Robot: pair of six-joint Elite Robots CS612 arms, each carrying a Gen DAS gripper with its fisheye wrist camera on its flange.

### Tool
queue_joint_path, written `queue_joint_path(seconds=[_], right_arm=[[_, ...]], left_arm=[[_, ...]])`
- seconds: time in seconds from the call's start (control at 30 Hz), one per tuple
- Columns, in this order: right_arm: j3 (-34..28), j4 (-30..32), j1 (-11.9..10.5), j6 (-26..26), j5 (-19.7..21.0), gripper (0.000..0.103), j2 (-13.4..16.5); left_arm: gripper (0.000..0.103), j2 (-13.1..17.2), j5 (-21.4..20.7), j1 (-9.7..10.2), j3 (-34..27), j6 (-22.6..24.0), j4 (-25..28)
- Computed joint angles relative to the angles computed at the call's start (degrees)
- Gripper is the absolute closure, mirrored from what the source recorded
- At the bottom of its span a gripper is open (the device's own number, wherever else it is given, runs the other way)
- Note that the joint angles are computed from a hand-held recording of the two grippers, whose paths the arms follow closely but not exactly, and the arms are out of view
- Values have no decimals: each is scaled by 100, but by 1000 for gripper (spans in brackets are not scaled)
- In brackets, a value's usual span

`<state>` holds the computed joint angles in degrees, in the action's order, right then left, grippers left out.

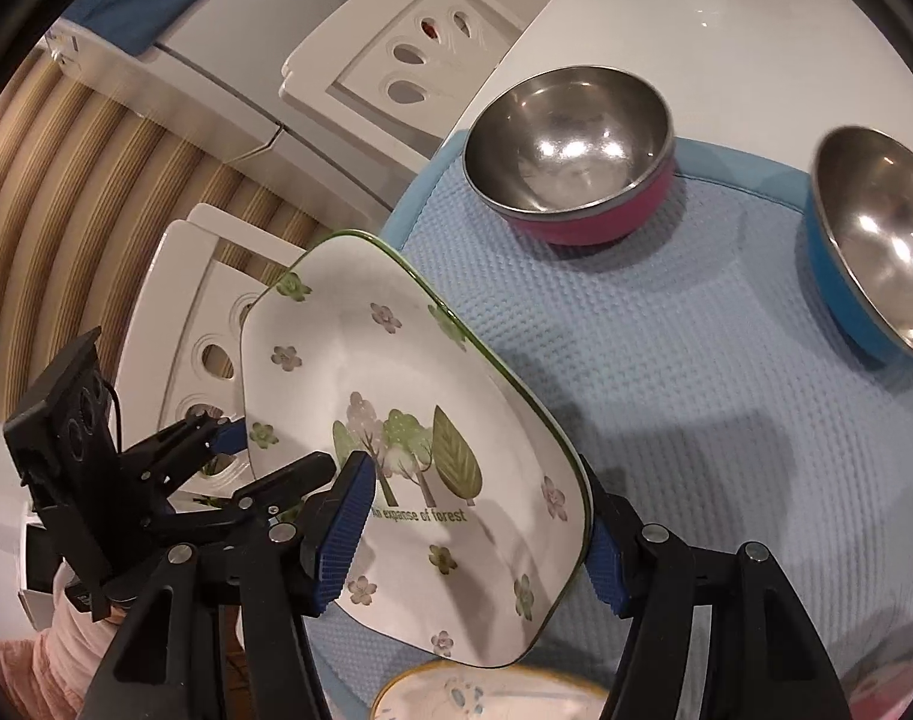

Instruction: Organize plates and bowls

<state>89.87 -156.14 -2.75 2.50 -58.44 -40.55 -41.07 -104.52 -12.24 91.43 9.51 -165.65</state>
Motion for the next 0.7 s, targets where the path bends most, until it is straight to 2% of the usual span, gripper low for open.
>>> queue_joint_path(seconds=[0.37, 0.47, 0.57, 0.7], right_arm=[[806, -717, -86, 437, -30, 40, -398], [1119, -882, -164, 573, 10, 40, -547], [1379, -1013, -182, 655, -139, 40, -677], [1672, -1205, -267, 784, -72, 40, -759]], left_arm=[[54, -279, -261, -110, 463, 228, -20], [54, -315, -517, -114, 648, 245, -204], [54, -343, -546, -172, 747, 285, -121], [54, -379, -675, -196, 822, 352, -84]])
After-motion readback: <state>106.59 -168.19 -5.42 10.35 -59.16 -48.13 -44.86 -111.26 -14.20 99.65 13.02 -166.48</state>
